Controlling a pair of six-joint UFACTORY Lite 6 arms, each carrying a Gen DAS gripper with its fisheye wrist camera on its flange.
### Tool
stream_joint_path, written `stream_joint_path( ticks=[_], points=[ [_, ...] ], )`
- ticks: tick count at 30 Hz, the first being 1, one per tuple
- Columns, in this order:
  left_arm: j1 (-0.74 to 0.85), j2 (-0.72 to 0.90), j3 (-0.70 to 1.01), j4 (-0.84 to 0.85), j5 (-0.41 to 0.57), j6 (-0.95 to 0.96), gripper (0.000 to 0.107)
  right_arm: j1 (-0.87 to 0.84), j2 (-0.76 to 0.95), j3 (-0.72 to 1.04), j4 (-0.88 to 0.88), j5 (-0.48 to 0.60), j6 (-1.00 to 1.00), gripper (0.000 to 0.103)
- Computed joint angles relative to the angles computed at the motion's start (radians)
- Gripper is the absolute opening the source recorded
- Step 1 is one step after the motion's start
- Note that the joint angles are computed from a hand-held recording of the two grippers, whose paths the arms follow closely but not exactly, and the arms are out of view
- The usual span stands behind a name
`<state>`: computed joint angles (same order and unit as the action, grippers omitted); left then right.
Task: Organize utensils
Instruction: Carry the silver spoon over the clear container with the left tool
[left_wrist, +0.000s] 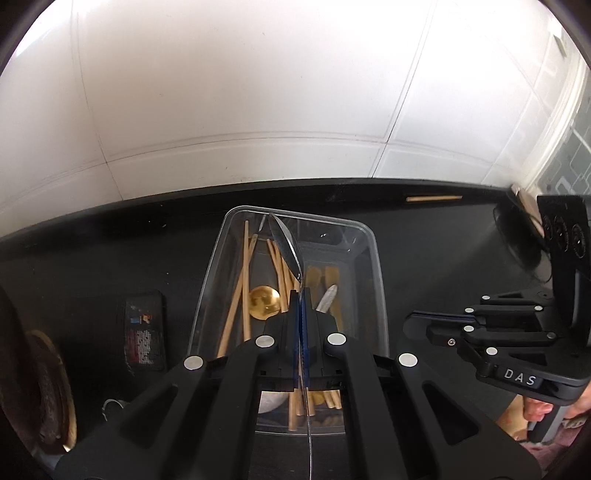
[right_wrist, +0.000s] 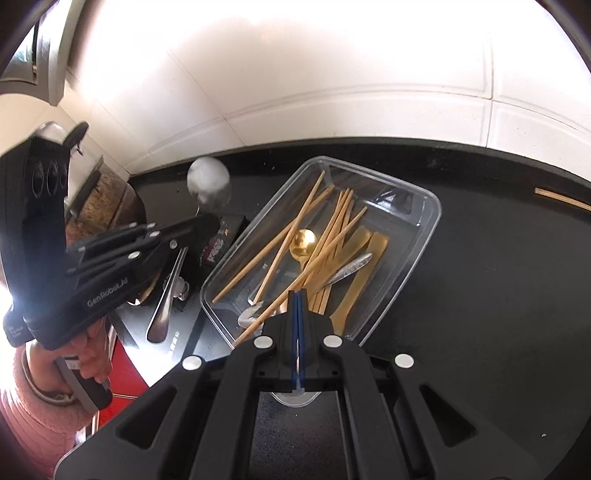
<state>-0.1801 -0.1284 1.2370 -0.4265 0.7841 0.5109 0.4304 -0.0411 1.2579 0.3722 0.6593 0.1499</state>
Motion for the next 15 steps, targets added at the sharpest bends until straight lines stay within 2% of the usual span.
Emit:
stream_joint_path(
  ticks=[7, 12, 15],
  points=[
    [-0.023, 0.092, 0.005, 0.006, -0.063, 0.053, 0.000, 0.025, 0.024, -0.024, -0.036, -0.022, 0.062, 0.001],
    [-0.077, 0.096, 0.003, 0.117, -0.141, -0.013, 0.000, 0.030, 0.018, -0.053, -0.028, -0.029, 0.071, 0.001],
    [-0.084, 0.101, 0.004, 0.105, -0.145, -0.011, 0.000, 0.045, 0.033, -0.061, -0.044, -0.037, 0.099, 0.001]
  ],
)
